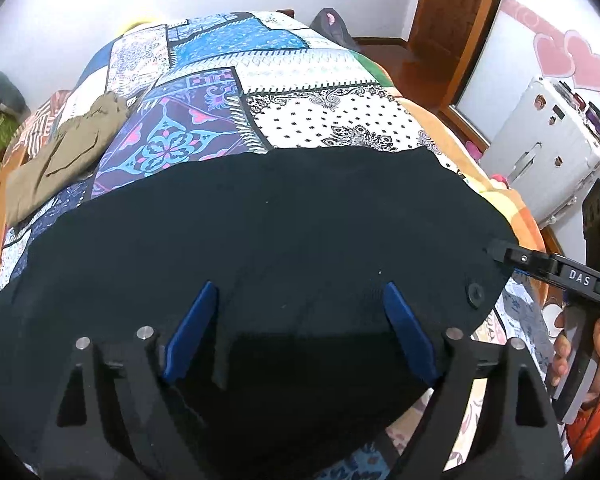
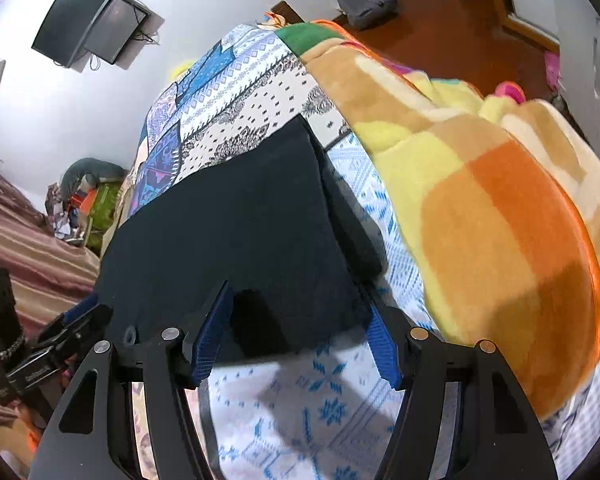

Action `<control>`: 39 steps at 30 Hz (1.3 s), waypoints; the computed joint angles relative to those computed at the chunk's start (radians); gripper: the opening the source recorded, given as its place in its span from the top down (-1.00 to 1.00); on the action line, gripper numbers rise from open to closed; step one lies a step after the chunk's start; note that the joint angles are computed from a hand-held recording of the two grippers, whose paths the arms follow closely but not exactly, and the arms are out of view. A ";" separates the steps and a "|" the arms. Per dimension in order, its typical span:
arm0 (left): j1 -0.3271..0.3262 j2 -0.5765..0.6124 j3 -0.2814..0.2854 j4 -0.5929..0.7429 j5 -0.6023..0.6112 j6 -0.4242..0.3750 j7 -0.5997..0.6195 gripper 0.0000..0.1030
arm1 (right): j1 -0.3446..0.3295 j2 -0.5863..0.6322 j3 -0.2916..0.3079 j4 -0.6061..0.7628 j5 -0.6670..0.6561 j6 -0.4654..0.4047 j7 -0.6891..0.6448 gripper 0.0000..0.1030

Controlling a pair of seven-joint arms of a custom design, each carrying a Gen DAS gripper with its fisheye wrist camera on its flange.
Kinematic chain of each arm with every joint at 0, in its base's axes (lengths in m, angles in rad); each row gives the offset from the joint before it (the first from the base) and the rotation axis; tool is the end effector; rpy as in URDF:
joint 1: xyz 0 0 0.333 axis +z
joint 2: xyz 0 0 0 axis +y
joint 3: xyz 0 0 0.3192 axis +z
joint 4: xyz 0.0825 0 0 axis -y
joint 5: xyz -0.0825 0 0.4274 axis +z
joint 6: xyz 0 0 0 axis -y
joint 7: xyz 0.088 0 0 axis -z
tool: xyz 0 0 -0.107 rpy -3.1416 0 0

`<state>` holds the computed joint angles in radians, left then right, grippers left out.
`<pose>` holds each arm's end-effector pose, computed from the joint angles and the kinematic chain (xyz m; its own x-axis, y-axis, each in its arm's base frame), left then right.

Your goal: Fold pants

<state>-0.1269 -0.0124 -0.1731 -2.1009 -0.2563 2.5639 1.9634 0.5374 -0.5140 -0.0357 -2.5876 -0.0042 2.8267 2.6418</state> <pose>0.5912 -0.1791 0.4580 -0.4974 -0.8668 0.0355 -0.7671 0.4204 -0.4846 0.4094 0.2239 0.4998 -0.3303 -0.7231 -0.6067 -0.7349 0.6004 -0.3155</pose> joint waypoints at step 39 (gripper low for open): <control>0.103 -0.169 0.070 -0.115 -0.257 0.078 0.234 -0.67 | -0.059 -0.007 0.117 0.179 -0.175 -0.239 0.010 -0.08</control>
<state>-0.0242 -0.1813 -0.1036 -2.2156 -0.5129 2.6415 2.1969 0.4782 -0.5215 0.0816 -2.4087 -0.1795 2.5872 2.6519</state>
